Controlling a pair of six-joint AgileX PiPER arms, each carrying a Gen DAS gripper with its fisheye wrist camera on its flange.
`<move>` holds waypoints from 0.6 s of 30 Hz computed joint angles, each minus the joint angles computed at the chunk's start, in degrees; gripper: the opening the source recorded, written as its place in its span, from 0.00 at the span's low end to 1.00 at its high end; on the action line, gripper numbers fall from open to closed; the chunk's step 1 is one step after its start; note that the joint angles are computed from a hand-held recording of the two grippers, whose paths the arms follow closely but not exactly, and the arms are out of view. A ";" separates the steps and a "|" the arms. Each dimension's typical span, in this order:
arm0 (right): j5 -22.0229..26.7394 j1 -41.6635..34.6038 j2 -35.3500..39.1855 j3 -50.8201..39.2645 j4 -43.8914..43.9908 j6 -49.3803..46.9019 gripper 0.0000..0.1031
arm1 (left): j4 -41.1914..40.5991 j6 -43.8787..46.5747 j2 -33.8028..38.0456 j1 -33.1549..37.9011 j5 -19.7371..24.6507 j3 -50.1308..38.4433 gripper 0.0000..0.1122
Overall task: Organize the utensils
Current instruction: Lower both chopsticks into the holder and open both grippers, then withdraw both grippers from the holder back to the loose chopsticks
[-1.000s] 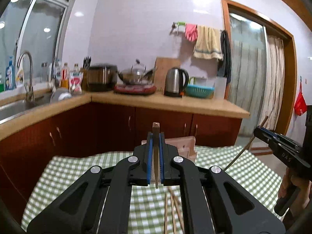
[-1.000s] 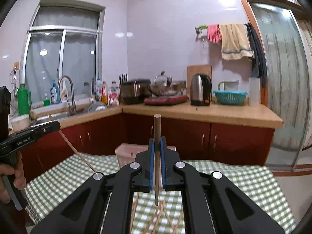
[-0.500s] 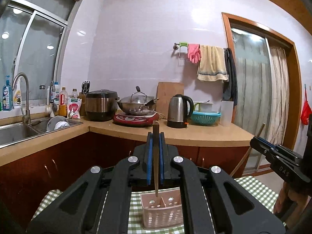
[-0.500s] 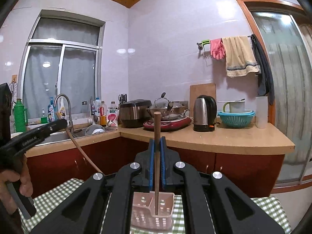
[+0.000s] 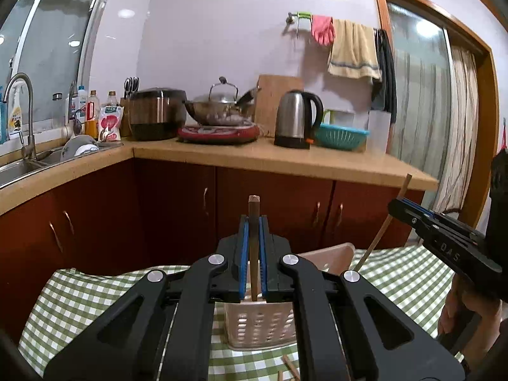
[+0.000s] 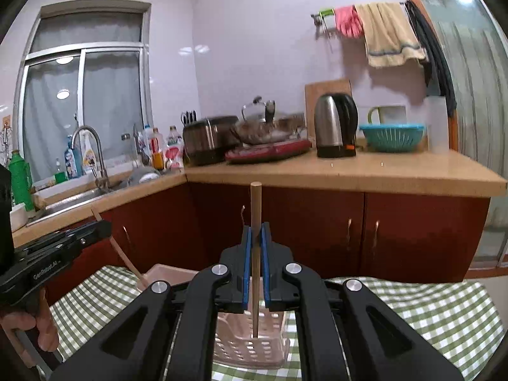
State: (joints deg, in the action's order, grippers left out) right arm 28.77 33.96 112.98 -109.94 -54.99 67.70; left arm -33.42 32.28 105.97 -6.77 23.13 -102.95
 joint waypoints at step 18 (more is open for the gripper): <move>4.60 0.63 0.00 -0.10 -3.57 2.13 0.57 | -5.64 2.66 -1.88 1.67 -3.05 4.18 0.57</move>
